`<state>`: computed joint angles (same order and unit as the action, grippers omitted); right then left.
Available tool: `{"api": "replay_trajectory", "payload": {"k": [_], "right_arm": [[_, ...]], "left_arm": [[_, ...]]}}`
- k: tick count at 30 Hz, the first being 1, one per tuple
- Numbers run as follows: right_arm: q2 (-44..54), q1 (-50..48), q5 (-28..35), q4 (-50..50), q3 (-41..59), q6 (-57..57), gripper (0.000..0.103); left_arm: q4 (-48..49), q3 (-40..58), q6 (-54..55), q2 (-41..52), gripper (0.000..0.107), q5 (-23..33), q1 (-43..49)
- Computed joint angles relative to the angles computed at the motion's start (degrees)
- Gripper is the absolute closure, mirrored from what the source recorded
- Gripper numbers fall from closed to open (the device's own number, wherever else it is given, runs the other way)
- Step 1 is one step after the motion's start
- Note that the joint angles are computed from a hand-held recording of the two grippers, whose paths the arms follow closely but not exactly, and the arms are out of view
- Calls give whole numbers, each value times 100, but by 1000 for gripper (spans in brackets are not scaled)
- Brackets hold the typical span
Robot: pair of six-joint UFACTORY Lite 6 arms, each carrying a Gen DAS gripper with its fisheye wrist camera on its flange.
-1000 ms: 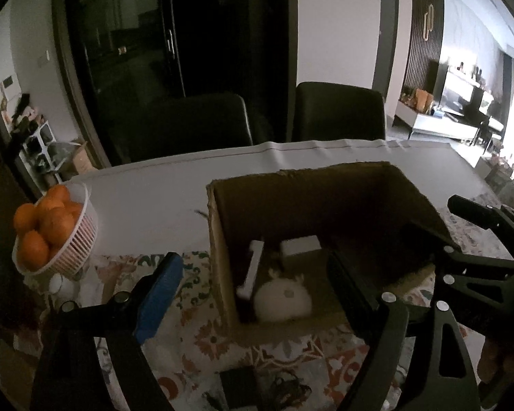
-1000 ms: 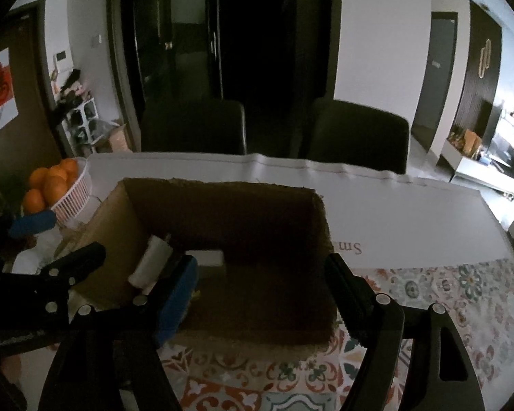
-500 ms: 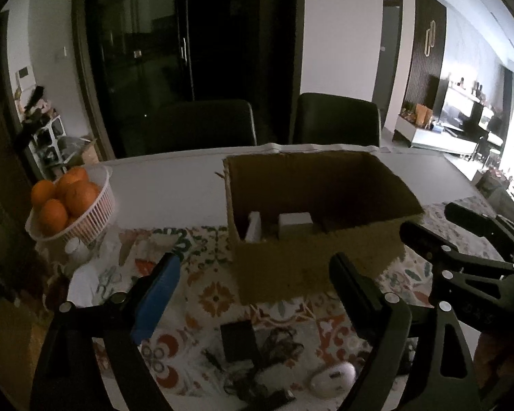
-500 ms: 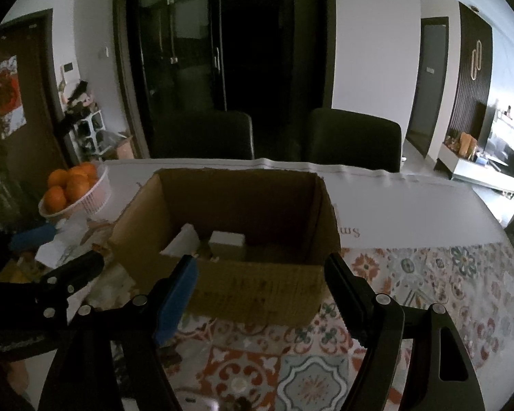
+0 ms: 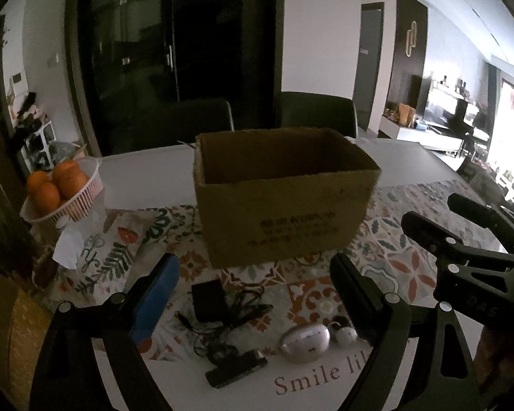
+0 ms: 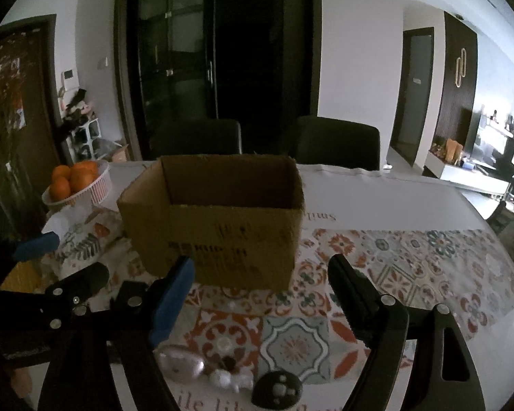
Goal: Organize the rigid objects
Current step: 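Move both grippers back toward the silver case and black round puck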
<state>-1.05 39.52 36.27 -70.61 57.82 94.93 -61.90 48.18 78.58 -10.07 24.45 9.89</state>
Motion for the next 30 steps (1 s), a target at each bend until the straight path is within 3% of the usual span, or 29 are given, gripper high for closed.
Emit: {"api": "replay_trajectory", "payload": {"k": [9,16,30], "right_arm": [[-743,531,500,-545,-1154,1014,22],[-1085,912,703,-694,-1835,1559,21],[-872,1057,526,-765,-2337,2300,21]], "left_arm": [[-776,-1018,1011,-743,17,-36,-62],[-985,-1517,1354,-821,17,162,-32],[-1650,-1974,2441,-602,17,-38,-147]]}}
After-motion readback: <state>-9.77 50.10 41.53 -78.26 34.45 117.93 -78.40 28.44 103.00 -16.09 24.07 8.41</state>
